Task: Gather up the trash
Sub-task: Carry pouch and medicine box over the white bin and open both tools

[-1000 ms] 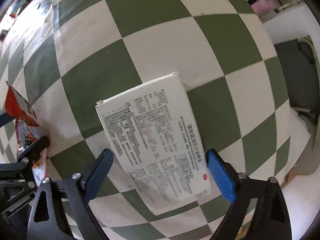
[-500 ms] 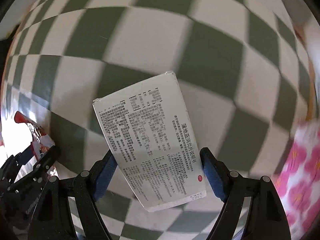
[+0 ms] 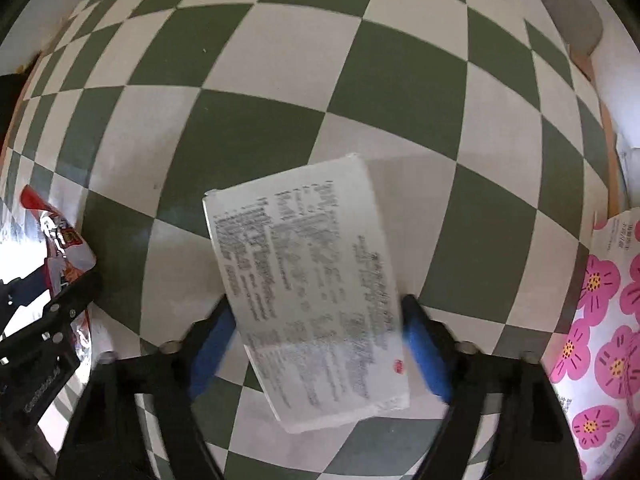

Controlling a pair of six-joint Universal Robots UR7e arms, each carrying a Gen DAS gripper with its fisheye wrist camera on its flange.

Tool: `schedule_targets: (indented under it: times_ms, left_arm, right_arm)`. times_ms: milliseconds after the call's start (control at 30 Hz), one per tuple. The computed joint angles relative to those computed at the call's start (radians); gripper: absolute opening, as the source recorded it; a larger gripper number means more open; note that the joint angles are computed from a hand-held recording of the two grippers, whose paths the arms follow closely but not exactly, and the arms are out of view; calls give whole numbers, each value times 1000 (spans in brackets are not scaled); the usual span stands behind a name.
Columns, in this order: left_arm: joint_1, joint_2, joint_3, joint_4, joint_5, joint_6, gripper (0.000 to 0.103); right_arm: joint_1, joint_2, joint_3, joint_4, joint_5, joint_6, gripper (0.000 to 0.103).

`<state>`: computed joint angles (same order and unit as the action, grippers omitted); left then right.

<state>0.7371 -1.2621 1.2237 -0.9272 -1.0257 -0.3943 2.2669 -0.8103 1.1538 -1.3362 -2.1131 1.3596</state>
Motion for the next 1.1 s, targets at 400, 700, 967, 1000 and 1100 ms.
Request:
schedule_targets:
  times_ms: [400, 700, 967, 1000, 1100]
  left_arm:
    - [-19, -19, -72, -13, -69, -13, 35]
    - [-33, -20, -222, -19, -56, 48, 35]
    - [-47, -58, -282, -10, -84, 109, 34]
    - [-50, -70, -282, -8, -88, 117, 34]
    - [-60, -108, -299, 18, -105, 141, 34]
  right_arm:
    - [33, -95, 129, -102, -10, 45, 79]
    - [112, -73, 83, -60, -62, 129, 79]
    - [207, 10, -126, 68, -75, 251, 79]
    - [218, 20, -139, 73, -77, 267, 79]
    - [266, 78, -221, 123, -85, 336, 79]
